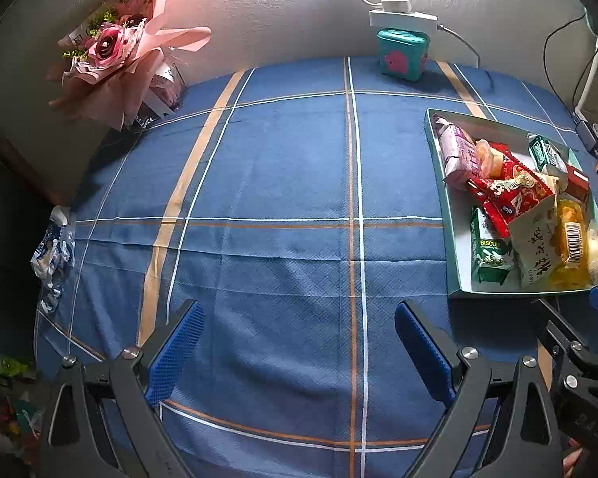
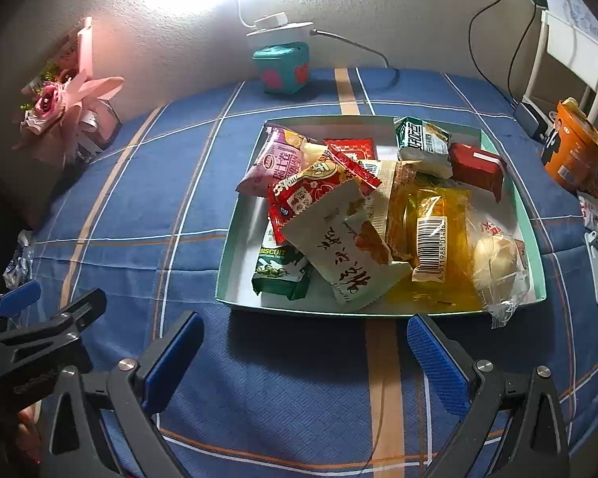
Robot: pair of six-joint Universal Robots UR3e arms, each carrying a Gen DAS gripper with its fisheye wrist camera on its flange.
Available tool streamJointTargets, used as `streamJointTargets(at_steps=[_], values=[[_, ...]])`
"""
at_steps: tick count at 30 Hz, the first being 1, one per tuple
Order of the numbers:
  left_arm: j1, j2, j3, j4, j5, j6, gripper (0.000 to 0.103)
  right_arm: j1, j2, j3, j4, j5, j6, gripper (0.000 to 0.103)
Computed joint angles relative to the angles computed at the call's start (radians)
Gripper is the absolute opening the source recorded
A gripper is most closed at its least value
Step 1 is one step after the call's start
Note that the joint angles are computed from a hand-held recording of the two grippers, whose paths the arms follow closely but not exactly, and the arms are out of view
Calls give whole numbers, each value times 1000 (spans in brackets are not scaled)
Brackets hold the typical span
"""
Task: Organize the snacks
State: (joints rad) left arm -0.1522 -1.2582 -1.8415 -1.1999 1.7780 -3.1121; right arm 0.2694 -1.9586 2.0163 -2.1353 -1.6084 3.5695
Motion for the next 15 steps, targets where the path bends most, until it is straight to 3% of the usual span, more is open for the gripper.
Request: streamJointTargets(at_steps=[15], values=[[-19, -11, 18, -3, 19, -1, 97, -9, -5, -3, 18, -13, 12, 103]])
